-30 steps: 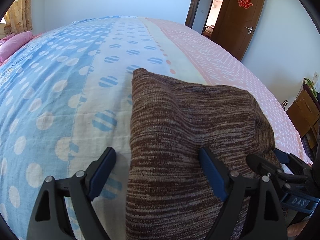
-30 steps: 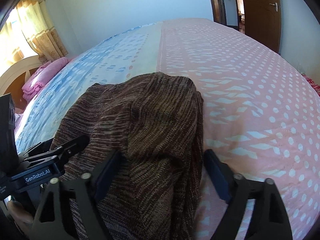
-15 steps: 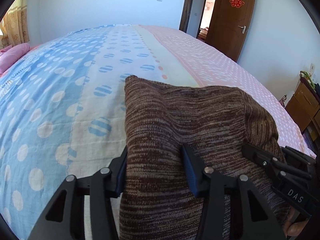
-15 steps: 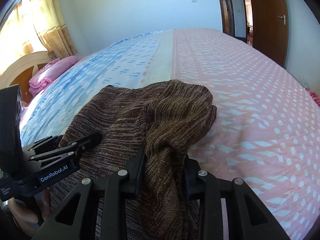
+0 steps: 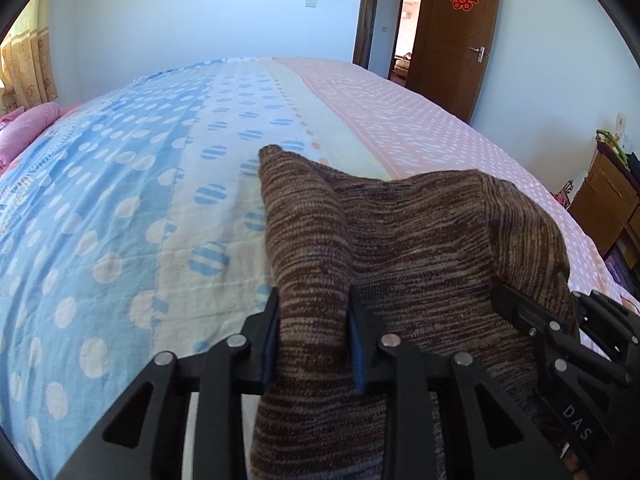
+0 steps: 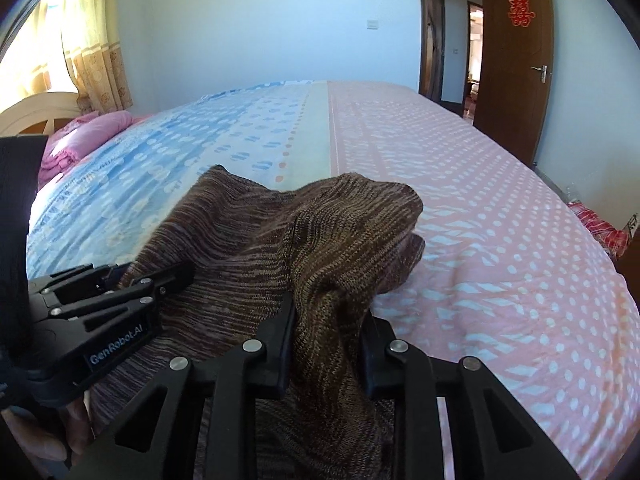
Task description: Fold small clothes
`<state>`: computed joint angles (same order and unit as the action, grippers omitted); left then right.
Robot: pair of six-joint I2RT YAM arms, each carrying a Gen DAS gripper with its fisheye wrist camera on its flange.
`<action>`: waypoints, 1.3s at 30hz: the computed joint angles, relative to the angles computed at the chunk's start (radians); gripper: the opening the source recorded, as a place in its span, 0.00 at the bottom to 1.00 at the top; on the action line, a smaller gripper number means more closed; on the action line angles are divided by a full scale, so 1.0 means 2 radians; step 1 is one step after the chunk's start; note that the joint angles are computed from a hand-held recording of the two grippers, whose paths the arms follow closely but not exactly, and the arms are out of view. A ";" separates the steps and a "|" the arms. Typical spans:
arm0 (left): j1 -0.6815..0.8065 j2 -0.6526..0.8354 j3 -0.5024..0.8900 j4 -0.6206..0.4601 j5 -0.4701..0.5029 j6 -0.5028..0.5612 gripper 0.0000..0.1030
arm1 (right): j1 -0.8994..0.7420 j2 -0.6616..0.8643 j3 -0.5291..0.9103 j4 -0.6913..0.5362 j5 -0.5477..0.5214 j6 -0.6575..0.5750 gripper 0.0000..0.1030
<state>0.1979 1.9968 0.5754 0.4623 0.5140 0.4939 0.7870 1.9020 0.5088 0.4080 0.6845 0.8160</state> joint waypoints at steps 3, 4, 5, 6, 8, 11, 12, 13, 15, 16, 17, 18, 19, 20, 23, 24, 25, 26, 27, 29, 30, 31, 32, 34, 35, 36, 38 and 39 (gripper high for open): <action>0.019 -0.035 -0.017 -0.021 0.015 0.015 0.21 | 0.032 -0.035 -0.008 -0.032 0.026 0.040 0.26; 0.027 -0.050 -0.024 -0.030 0.021 0.022 0.20 | 0.045 -0.050 -0.012 -0.046 0.035 0.058 0.26; 0.035 -0.063 -0.029 -0.037 0.027 0.027 0.16 | 0.060 -0.065 -0.016 -0.060 0.044 0.076 0.26; 0.044 -0.076 -0.035 -0.046 0.034 0.033 0.10 | 0.072 -0.074 -0.014 -0.076 0.052 0.091 0.26; 0.065 -0.111 -0.050 -0.065 0.056 0.052 0.10 | 0.101 -0.091 -0.007 -0.117 0.071 0.128 0.25; 0.080 -0.148 -0.071 -0.071 0.069 0.078 0.10 | 0.134 -0.096 0.011 -0.174 0.091 0.171 0.25; 0.081 -0.152 -0.074 -0.074 0.069 0.085 0.10 | 0.140 -0.093 0.020 -0.195 0.095 0.181 0.25; 0.082 -0.151 -0.072 -0.082 0.067 0.090 0.11 | 0.143 -0.092 0.025 -0.208 0.096 0.190 0.25; 0.095 -0.132 -0.036 -0.140 0.079 0.100 0.19 | 0.147 -0.098 0.018 -0.217 0.093 0.208 0.25; 0.102 -0.117 -0.010 -0.178 0.087 0.104 0.38 | 0.144 -0.100 0.012 -0.212 0.089 0.210 0.25; 0.108 -0.099 0.022 -0.220 0.094 0.105 0.63 | 0.138 -0.103 0.002 -0.203 0.083 0.210 0.25; 0.112 -0.075 0.062 -0.264 0.107 0.105 0.75 | 0.129 -0.102 -0.006 -0.186 0.076 0.203 0.25; 0.113 -0.067 0.077 -0.281 0.114 0.105 0.76 | 0.119 -0.102 -0.015 -0.165 0.066 0.195 0.25; 0.108 -0.058 0.094 -0.284 0.113 0.093 0.76 | 0.111 -0.103 -0.026 -0.145 0.058 0.190 0.25; 0.067 -0.015 0.155 -0.324 0.087 0.087 0.81 | 0.093 -0.096 -0.049 -0.095 0.042 0.177 0.25; 0.048 0.015 0.191 -0.364 0.078 0.096 0.81 | 0.091 -0.093 -0.055 -0.082 0.040 0.174 0.25; 0.033 0.039 0.214 -0.383 0.069 0.092 0.81 | 0.090 -0.091 -0.061 -0.067 0.039 0.171 0.25; 0.017 0.064 0.234 -0.394 0.061 0.086 0.81 | 0.089 -0.089 -0.066 -0.056 0.039 0.167 0.25; -0.001 0.090 0.253 -0.403 0.052 0.080 0.81 | 0.088 -0.088 -0.069 -0.048 0.038 0.163 0.25; -0.022 0.120 0.265 -0.396 0.044 0.070 0.88 | 0.083 -0.083 -0.080 -0.023 0.031 0.155 0.25; -0.026 0.115 0.253 -0.377 0.054 0.071 0.90 | 0.082 -0.083 -0.084 -0.015 0.029 0.155 0.25; -0.030 0.112 0.247 -0.375 0.058 0.076 0.90 | 0.078 -0.081 -0.089 -0.002 0.025 0.152 0.25; -0.035 0.109 0.242 -0.369 0.057 0.081 0.84 | 0.072 -0.078 -0.094 0.015 0.019 0.148 0.25; -0.039 0.106 0.231 -0.367 0.067 0.095 0.50 | 0.061 -0.069 -0.105 0.047 0.005 0.145 0.25; -0.037 0.107 0.232 -0.372 0.075 0.093 0.37 | 0.059 -0.068 -0.106 0.049 0.005 0.148 0.25; -0.032 0.104 0.225 -0.366 0.085 0.086 0.30 | 0.061 -0.069 -0.106 0.045 0.008 0.151 0.25; -0.016 0.092 0.211 -0.362 0.115 0.084 0.27 | 0.078 -0.084 -0.098 0.012 0.030 0.160 0.25; -0.009 0.078 0.192 -0.350 0.127 0.085 0.26 | 0.092 -0.094 -0.089 -0.018 0.047 0.168 0.25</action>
<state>0.1789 2.1533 0.9599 -0.2376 0.7685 0.6644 0.9706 1.7149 0.3302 0.3725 0.7786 1.1524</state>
